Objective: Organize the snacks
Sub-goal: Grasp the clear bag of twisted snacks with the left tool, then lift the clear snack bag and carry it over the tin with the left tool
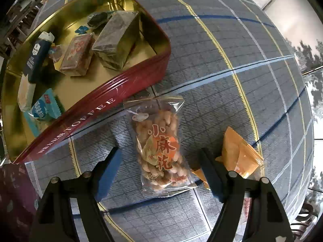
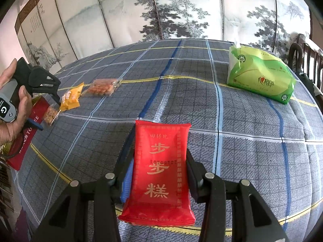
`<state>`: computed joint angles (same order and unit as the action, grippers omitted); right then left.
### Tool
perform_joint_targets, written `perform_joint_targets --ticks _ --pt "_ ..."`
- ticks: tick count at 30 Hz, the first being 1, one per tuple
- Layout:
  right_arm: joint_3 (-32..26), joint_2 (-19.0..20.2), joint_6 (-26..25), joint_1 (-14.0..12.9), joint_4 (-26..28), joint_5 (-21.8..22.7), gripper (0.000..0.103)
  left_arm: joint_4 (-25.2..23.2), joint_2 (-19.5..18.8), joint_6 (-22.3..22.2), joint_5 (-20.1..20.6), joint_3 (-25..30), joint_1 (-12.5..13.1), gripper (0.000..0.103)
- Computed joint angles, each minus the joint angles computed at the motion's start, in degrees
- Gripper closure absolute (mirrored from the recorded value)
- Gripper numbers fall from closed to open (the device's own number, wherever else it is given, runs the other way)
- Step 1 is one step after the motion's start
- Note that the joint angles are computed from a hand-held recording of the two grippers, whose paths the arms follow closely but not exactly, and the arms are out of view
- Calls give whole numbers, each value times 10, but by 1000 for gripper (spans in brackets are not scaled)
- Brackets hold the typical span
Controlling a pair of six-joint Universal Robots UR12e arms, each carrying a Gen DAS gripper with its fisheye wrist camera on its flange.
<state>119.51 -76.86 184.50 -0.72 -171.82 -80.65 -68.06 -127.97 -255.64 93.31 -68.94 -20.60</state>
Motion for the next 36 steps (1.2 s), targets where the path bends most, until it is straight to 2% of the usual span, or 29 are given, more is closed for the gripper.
perform_joint_targets --ticks 1,2,3,5,7,9,11,13,17,24,26,28,32,36 --pt "0 0 0 0 0 0 58 -11 -6 -1 2 11 0 36" --pt "0 0 0 0 0 0 58 -26 -11 2 9 22 -1 46" --pt "0 0 2 0 0 0 58 -37 -15 8 15 31 -2 50" --pt "0 0 3 -1 -1 1 58 -35 -16 18 15 34 -2 67" --pt "0 1 5 -1 -2 2 58 -26 -15 21 7 32 0 67" --pt "1 0 8 -2 -3 4 58 -22 -11 48 4 27 1 67" --pt "2 0 10 -3 -4 6 58 -7 -8 100 14 19 -2 67" --pt "3 -1 11 -5 -5 7 58 30 1 158 29 -2 -8 67" --pt "2 0 15 -4 -4 0 58 112 27 241 35 -60 -20 67" --pt "-4 2 9 5 4 -23 58 186 63 364 38 -129 -39 67" --pt "-5 2 7 7 5 -29 58 223 76 401 44 -156 -41 67" --pt "-5 2 5 8 6 -33 58 245 85 419 51 -172 -48 67" --pt "-7 3 3 11 8 -41 58 308 103 456 25 -212 -43 67" --pt "-7 3 1 13 10 -48 58 337 121 482 2 -244 -37 67"
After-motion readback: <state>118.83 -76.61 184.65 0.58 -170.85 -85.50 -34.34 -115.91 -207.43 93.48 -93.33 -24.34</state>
